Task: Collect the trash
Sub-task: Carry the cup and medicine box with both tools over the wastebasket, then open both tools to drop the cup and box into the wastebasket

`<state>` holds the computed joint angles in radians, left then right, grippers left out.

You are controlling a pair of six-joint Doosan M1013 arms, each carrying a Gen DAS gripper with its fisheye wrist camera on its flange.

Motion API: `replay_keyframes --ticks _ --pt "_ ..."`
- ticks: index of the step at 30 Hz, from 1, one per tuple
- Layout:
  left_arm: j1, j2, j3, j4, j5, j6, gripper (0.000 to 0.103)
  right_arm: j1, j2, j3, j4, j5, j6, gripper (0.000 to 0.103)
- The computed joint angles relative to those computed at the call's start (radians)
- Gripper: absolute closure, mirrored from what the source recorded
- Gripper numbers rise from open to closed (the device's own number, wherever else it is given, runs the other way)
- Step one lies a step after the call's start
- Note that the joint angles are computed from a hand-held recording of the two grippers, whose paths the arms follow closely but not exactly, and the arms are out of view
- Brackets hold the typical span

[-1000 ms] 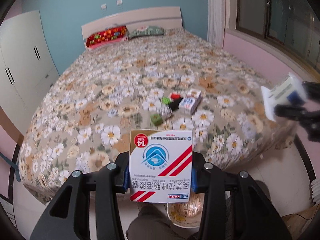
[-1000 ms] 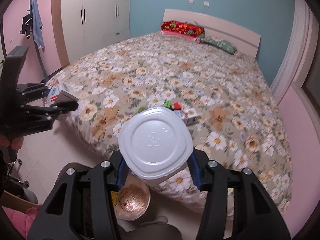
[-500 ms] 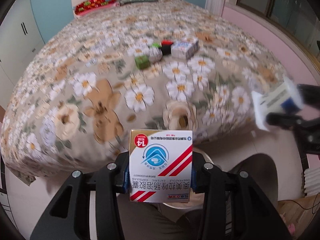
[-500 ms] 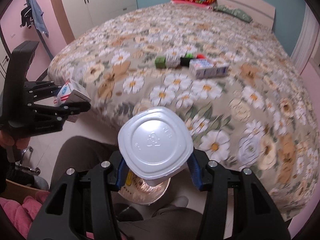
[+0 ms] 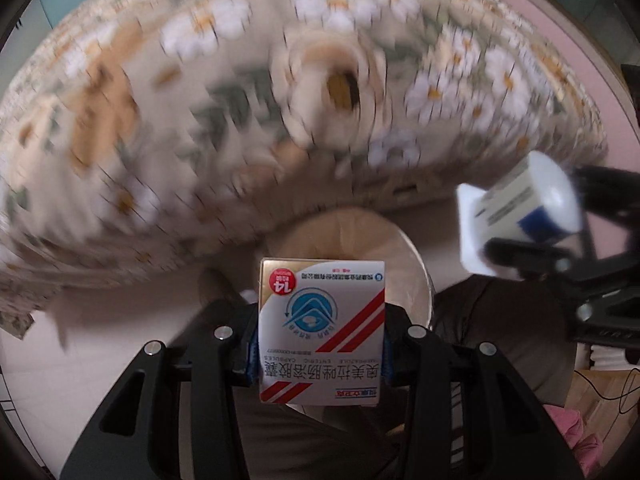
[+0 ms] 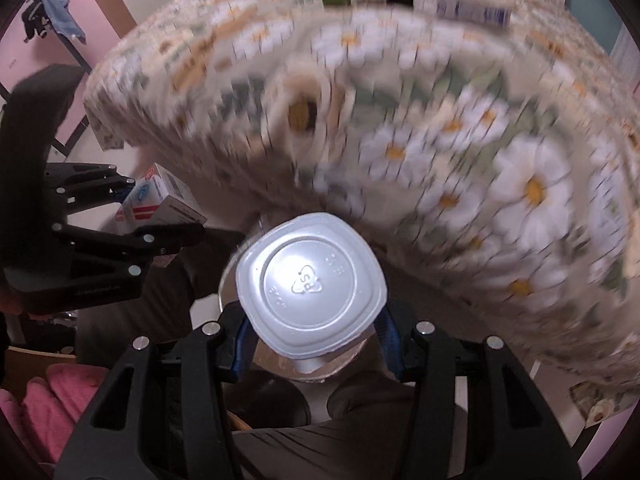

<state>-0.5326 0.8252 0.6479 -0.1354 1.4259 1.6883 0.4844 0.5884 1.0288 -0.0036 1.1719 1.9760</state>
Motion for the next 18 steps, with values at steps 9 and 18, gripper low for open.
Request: replay_keyframes --ticks 9,18 --pt "-0.004 0.055 0.011 -0.022 0.064 -0.037 0.058 -0.006 0.061 0.035 0.096 0.021 -0.007 0.051" --pt "-0.003 0.133 -0.037 -0.041 0.154 -0.078 0.058 -0.016 0.119 0.044 0.166 0.053 -0.025 0.051"
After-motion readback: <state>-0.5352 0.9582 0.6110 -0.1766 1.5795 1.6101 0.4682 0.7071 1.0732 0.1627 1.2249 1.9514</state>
